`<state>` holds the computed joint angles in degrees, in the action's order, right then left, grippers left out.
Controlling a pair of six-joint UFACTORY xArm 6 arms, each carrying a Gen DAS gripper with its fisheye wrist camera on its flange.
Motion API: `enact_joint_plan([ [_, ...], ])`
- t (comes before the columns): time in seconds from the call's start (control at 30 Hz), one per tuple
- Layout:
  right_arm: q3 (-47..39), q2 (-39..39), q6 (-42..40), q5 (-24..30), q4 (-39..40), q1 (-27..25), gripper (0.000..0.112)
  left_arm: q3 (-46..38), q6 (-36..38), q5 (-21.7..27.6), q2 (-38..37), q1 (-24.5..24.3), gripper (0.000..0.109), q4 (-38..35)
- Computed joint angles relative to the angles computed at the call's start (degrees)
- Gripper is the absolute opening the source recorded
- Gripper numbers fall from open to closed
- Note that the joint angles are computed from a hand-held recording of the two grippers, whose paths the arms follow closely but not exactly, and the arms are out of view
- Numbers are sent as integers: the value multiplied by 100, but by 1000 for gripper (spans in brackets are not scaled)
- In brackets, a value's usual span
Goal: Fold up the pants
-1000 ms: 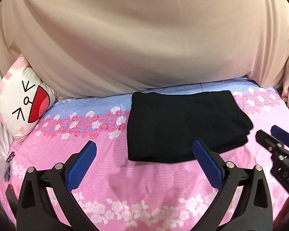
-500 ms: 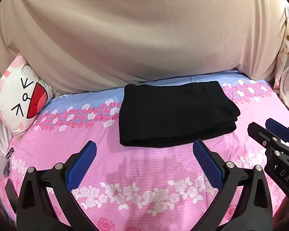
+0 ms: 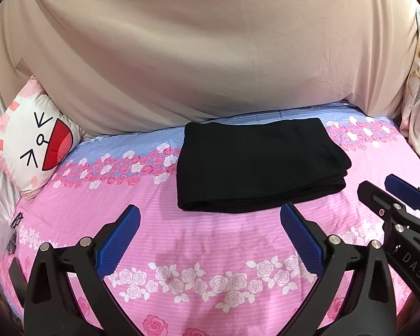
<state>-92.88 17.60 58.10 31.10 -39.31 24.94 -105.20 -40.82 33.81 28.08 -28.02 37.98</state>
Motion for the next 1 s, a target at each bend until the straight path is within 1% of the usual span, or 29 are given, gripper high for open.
enact_joint_plan([
  [0.37,-36,88,-128,24,153,20,51,13,87,14,61,47,98,-195],
  [0.57,-86,115,-60,93,97,52,51,15,107,0,73,68,98,-223],
  [1.0,-76,127,-169,50,202,30,51,2,135,2,98,66,98,-256],
])
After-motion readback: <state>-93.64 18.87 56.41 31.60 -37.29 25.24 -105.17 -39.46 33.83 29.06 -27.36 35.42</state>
